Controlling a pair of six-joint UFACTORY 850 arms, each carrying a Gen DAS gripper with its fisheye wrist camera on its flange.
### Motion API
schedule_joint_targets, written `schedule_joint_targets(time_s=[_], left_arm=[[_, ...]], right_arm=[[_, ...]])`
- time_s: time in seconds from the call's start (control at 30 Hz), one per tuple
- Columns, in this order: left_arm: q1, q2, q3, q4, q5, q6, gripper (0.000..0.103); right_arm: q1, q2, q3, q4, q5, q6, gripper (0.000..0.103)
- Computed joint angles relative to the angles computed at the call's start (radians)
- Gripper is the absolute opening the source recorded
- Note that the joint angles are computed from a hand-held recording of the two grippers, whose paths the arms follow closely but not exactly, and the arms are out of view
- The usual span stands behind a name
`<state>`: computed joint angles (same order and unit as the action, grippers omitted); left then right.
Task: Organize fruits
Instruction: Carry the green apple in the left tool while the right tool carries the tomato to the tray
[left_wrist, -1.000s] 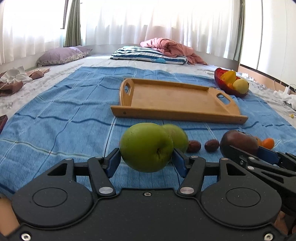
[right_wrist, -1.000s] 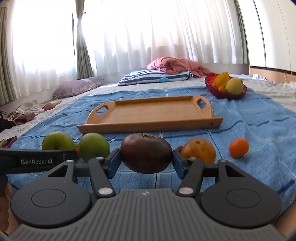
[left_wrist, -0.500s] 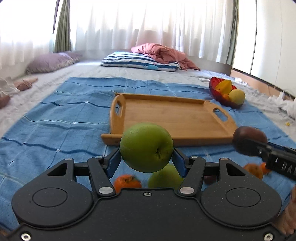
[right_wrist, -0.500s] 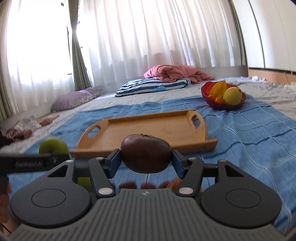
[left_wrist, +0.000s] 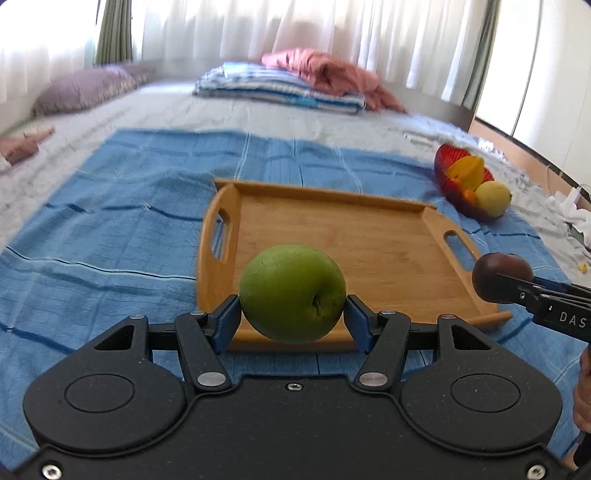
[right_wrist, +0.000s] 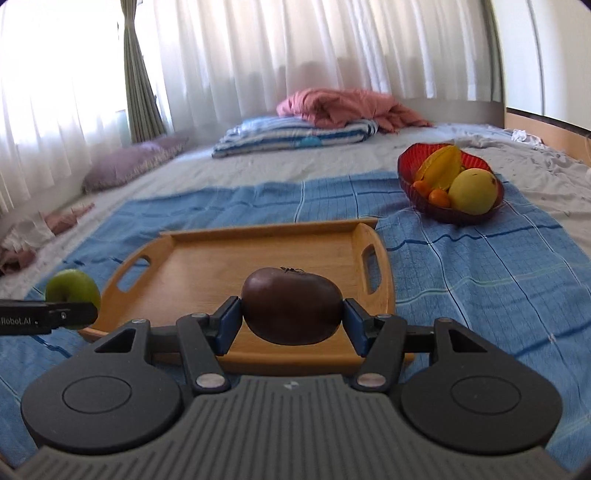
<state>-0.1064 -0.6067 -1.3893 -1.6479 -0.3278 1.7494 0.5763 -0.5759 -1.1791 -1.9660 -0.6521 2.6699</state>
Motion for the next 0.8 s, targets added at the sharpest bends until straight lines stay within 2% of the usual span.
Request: schedule_joint_targets(time_s=[0.13, 0.27, 0.33, 0.43, 0.57, 0.7, 0.8], left_arm=[[-0.013, -0.09, -0.137, 0.309, 0.003, -0.352, 0.059], [-0.033, -0.155, -0.226, 0.555, 0.028, -0.612, 0.059], [-0.037, -0.178, -0.253, 0.63, 0.026, -0.688, 0.059], [-0.044, -0.198, -0.268, 0.659, 0.047, -0.706, 0.059], [-0.042, -0.216, -0.276, 0.512, 0.05, -0.569, 0.059], [-0.049, -0.233, -0.294, 0.565, 0.065, -0.619, 0.059], [-0.054, -0.231, -0.285, 0.533, 0.084, -0.561, 0.059]], right_arm=[[-0.046, -0.028, -0.067, 0.047, 0.094, -0.082, 0.062], [-0.085, -0.073, -0.137, 0.14, 0.167, -0.165, 0.062], [-0.092, -0.098, -0.168, 0.21, 0.18, -0.235, 0.062], [-0.086, -0.129, -0.197, 0.284, 0.163, -0.314, 0.062], [-0.072, -0.155, -0.215, 0.287, 0.109, -0.333, 0.062], [-0.058, -0.172, -0.236, 0.305, 0.066, -0.394, 0.062], [-0.051, -0.173, -0.234, 0.306, 0.056, -0.406, 0.062]])
